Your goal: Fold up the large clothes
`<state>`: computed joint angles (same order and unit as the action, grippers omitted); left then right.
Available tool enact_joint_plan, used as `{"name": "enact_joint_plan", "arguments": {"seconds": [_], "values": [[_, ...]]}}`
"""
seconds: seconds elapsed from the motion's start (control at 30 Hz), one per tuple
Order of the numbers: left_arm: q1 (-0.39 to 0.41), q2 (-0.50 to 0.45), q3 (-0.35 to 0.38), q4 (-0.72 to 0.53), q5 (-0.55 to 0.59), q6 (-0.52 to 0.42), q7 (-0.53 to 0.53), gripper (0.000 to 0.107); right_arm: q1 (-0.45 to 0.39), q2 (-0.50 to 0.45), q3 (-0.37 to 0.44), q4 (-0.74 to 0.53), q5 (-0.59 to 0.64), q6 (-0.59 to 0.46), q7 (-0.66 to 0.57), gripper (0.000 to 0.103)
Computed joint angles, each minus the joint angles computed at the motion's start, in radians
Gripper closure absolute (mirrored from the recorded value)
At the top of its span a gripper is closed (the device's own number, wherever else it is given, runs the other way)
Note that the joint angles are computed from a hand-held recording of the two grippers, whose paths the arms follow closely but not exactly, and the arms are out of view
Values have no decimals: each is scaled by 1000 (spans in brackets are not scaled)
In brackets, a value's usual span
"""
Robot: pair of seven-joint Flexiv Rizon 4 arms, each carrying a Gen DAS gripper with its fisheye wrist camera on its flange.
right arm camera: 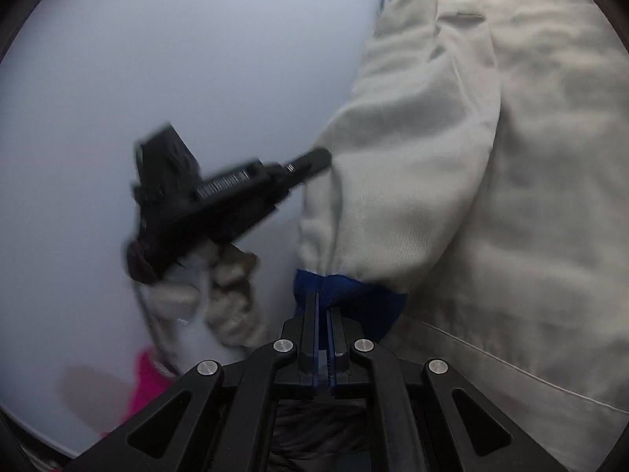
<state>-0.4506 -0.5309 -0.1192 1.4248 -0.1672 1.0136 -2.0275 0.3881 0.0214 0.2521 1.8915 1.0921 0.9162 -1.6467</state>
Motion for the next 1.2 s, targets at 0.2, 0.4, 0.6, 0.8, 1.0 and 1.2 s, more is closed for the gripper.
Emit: {"name": "enact_joint_plan", "arguments": {"seconds": [0.2,0.4,0.6,0.8,1.0,1.2], "values": [[3,-8,16,38,21,-40,-24,107,-2,4,11,39,-43,4,48,103],[-39,0,55,-9,117,-53,-34,107,3,56,-6,40,-77,-3,16,101],[-73,-9,95,-62,232,-179,-79,103,9,45,-9,57,-233,-81,66,74],[-27,76,41,89,163,-76,-100,81,-28,32,-64,31,-121,-116,-7,67],[-8,134,-8,237,53,-26,-81,81,-49,17,-54,30,-86,-157,-80,67],[-20,109,3,218,90,-56,-60,94,-8,-20,-2,20,-76,-72,-15,75]]}}
